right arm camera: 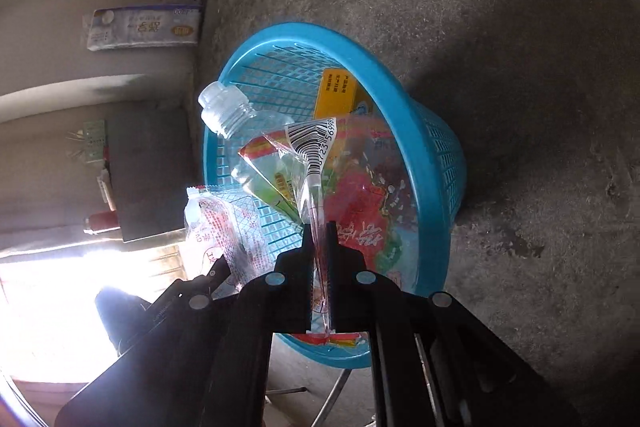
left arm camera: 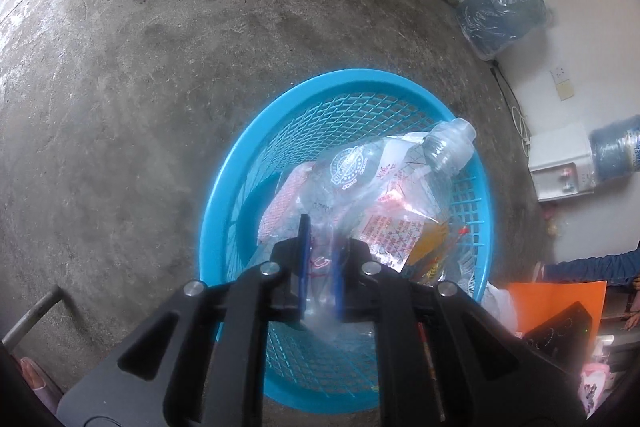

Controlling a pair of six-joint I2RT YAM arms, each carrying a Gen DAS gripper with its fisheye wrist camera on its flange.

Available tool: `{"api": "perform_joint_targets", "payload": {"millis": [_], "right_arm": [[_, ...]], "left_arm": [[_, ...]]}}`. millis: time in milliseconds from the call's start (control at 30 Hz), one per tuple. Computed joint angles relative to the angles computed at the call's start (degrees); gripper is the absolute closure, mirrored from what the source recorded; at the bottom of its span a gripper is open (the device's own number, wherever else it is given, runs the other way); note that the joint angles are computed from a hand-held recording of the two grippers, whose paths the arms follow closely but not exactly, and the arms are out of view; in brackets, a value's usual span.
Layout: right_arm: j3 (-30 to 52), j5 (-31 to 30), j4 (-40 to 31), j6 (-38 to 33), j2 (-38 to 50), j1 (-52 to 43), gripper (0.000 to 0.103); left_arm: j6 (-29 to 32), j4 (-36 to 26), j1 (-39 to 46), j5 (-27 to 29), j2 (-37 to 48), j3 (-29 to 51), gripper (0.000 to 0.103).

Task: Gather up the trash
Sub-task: 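Open the left tool to drop the cake bag while the right tool drops the snack bag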

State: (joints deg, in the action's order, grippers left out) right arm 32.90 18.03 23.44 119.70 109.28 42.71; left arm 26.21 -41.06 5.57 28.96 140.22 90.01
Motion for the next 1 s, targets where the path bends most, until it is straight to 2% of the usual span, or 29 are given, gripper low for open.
{"api": "perform_joint_targets", "payload": {"millis": [67,133,200,233,300,333,400,500,567,733,1000], "right_arm": [[3.27,-2.20,-6.03,-3.18,0.82,-1.09,0.098],[7.25,-4.05,-13.19,-7.31,1.17,-2.12,0.098],[11.38,-5.59,-20.61,-10.80,1.58,-2.89,0.092],[13.31,-5.70,-24.15,-12.38,1.59,-2.97,0.087],[17.32,-5.26,-32.05,-15.41,1.30,-2.89,0.076],[18.96,-4.86,-35.62,-16.39,0.96,-2.70,0.067],[20.65,-3.85,-40.42,-17.98,-0.31,-2.12,0.063],[22.88,-2.46,-47.69,-19.11,-1.87,-1.11,0.060],[22.91,-1.31,-50.36,-18.61,-3.22,0.01,0.055],[22.39,0.12,-55.76,-15.90,-6.88,3.15,0.055],[22.15,4.58,-59.32,-14.26,-11.78,7.31,0.055]], "left_arm": [[0.21,-1.70,-0.06,-0.10,1.74,1.59,0.094],[0.05,-2.87,-0.14,-0.43,2.62,2.47,0.082],[-0.18,-2.44,-0.34,-0.31,1.67,1.70,0.062],[0.18,-2.16,-0.39,0.44,0.79,1.05,0.059],[1.16,-2.08,-0.69,1.87,-1.44,-0.22,0.045],[1.61,-1.69,-0.79,2.76,-2.83,-1.17,0.043],[2.31,-0.34,-1.02,3.95,-5.97,-3.35,0.035],[3.42,1.34,-1.00,4.74,-10.04,-6.10,0.030],[3.93,1.78,-0.76,5.00,-12.49,-7.60,0.027],[4.67,1.00,0.81,5.68,-16.85,-9.44,0.026],[8.27,-4.26,4.91,9.25,-24.58,-10.65,0.026]]}}
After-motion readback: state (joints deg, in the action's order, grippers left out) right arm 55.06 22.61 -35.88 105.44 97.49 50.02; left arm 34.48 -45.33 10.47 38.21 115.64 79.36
